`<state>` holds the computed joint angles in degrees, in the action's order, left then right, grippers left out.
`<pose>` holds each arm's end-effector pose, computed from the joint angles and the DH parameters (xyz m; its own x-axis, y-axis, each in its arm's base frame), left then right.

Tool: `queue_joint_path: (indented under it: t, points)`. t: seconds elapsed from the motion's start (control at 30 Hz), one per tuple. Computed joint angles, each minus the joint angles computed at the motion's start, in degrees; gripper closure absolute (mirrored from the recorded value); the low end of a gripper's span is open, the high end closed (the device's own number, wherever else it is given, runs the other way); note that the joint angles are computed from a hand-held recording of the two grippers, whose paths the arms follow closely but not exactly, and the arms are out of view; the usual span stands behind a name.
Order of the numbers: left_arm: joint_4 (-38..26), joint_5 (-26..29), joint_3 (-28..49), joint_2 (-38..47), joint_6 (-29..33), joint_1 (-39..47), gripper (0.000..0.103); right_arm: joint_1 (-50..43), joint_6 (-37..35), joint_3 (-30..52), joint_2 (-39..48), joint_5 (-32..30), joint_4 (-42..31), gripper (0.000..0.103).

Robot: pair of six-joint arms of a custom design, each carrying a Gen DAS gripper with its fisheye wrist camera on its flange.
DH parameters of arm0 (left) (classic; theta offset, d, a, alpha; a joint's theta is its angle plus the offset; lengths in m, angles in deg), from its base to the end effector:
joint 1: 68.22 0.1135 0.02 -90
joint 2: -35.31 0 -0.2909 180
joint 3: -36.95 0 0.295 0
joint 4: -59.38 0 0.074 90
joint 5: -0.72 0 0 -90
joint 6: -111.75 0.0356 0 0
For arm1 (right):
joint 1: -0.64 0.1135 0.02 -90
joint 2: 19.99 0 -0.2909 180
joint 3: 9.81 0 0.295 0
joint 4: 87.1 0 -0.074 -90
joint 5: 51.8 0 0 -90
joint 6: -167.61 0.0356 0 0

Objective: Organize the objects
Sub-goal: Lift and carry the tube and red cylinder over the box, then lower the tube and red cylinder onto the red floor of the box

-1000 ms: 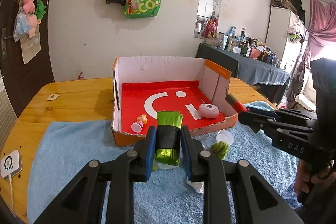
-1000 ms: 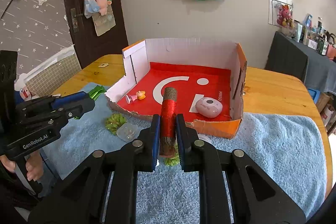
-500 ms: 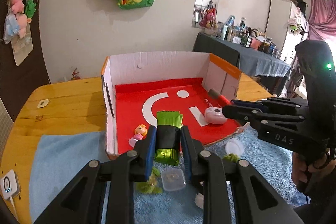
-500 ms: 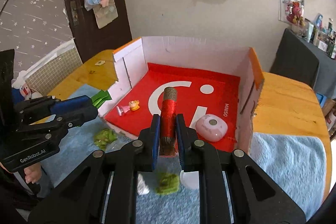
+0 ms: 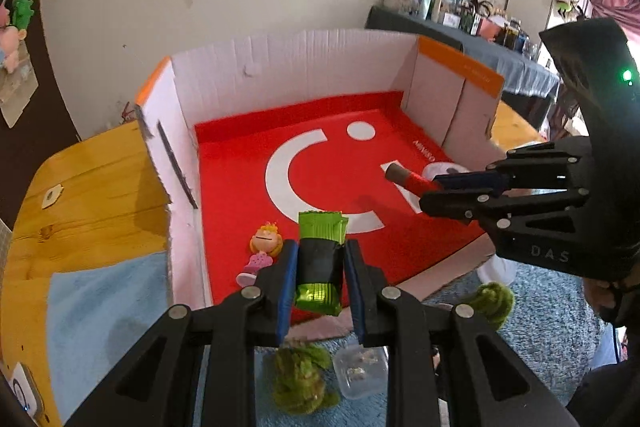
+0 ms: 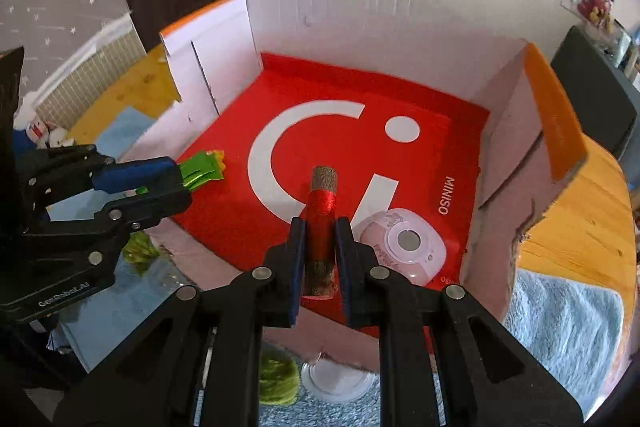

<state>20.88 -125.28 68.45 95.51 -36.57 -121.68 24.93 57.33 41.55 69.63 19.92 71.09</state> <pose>0.1204 -0.1274 0.1295 -0.7260 -0.1767 -0.6646 -0.1969 0.9794 -0.0452 0.2720 0.1350 0.1283 -0.5561 -0.6121 -0.5622 -0.7740 0.6279 0.0820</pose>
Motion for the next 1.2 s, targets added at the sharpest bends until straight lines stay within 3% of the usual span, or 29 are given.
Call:
queue_joint_path:
  t: [0.13, 0.43, 1.2]
  points:
    - [2.9, 2.83, -0.48, 1.62, 3.92, 3.44, 0.078, -0.43, -1.32, 3.59, 3.51, -1.73, -4.7, 0.089]
    - [5.91, 5.88, -0.06, 5.93, 7.92, 6.54, 0.078, 0.68, -3.03, 6.24, 6.16, 1.46, -8.13, 0.089]
    - [6.98, 7.96, -0.16, 7.08, 9.55, 8.51, 0.078, 1.02, -4.15, 6.74, 6.68, 2.32, -9.38, 0.088]
